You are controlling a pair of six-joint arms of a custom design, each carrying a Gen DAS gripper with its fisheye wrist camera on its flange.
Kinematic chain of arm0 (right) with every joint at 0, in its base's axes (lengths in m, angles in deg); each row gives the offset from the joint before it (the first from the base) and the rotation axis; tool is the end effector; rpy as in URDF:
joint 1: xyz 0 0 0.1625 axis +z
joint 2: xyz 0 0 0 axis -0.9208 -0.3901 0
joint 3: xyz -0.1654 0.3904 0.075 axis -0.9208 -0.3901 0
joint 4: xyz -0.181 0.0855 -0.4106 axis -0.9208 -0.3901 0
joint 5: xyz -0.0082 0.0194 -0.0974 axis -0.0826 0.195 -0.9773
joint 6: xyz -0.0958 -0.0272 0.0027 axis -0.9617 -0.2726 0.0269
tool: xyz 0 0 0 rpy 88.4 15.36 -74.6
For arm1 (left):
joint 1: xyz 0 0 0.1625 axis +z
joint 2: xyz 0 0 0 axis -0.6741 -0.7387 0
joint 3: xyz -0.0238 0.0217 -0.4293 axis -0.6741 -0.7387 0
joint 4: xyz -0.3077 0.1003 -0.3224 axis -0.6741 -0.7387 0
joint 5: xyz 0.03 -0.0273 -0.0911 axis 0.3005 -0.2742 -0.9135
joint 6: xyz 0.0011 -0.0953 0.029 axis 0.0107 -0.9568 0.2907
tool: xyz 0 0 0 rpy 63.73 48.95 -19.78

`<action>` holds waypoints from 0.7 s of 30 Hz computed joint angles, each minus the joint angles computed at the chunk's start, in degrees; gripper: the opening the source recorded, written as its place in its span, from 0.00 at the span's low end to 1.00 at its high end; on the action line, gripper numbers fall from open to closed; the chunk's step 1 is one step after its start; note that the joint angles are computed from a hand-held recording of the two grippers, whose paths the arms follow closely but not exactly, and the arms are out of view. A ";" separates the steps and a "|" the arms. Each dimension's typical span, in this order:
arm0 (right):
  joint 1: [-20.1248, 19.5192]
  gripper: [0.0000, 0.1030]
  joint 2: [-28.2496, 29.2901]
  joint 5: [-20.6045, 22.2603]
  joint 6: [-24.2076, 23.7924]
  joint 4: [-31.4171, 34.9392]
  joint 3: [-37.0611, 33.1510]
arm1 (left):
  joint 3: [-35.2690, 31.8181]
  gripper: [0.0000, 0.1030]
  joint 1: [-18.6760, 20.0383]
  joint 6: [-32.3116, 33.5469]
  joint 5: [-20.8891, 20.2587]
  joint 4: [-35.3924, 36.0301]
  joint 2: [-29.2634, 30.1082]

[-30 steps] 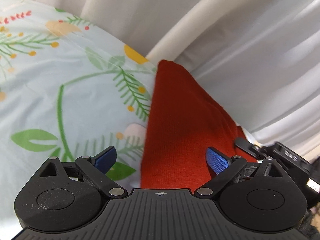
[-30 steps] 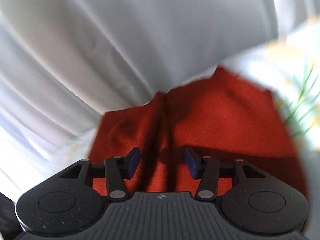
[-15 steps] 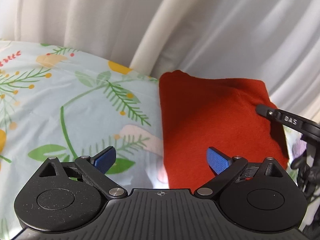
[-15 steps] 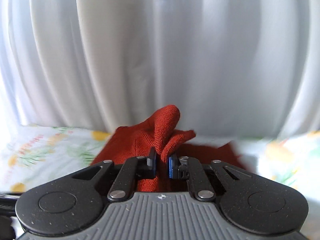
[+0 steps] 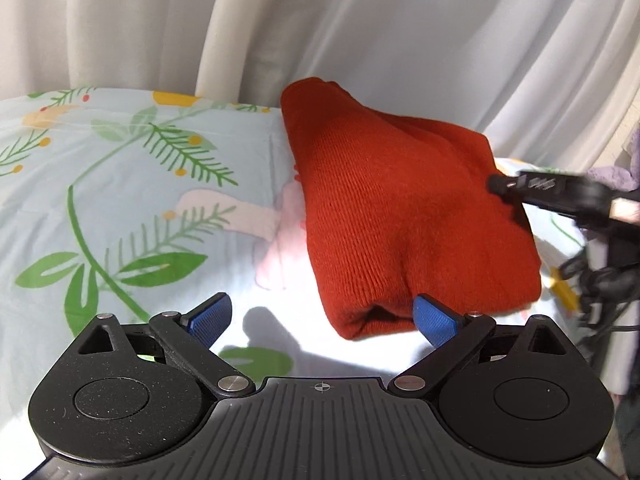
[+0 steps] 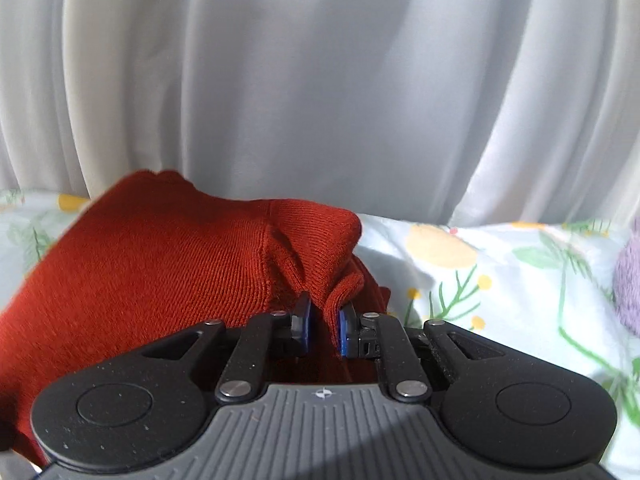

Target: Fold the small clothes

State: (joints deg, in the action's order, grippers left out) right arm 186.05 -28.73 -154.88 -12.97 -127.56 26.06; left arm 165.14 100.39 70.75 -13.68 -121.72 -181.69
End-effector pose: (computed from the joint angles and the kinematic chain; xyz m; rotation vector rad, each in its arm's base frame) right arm 0.3374 -0.5071 0.0753 0.2692 -2.0563 1.1027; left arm -0.0853 -0.4841 0.3285 0.6101 2.5739 -0.7388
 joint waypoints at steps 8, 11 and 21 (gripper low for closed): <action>0.34 0.46 -14.09 14.38 37.85 -1.20 19.29 | 0.33 0.97 0.91 -1.16 0.05 0.01 0.32; -0.69 0.46 -14.38 19.96 42.23 -2.85 23.41 | 0.35 0.97 0.27 -0.77 1.76 -1.00 1.42; -1.03 0.16 -12.04 23.59 44.70 -5.47 19.54 | 1.57 0.97 -1.54 0.31 9.47 -7.54 5.38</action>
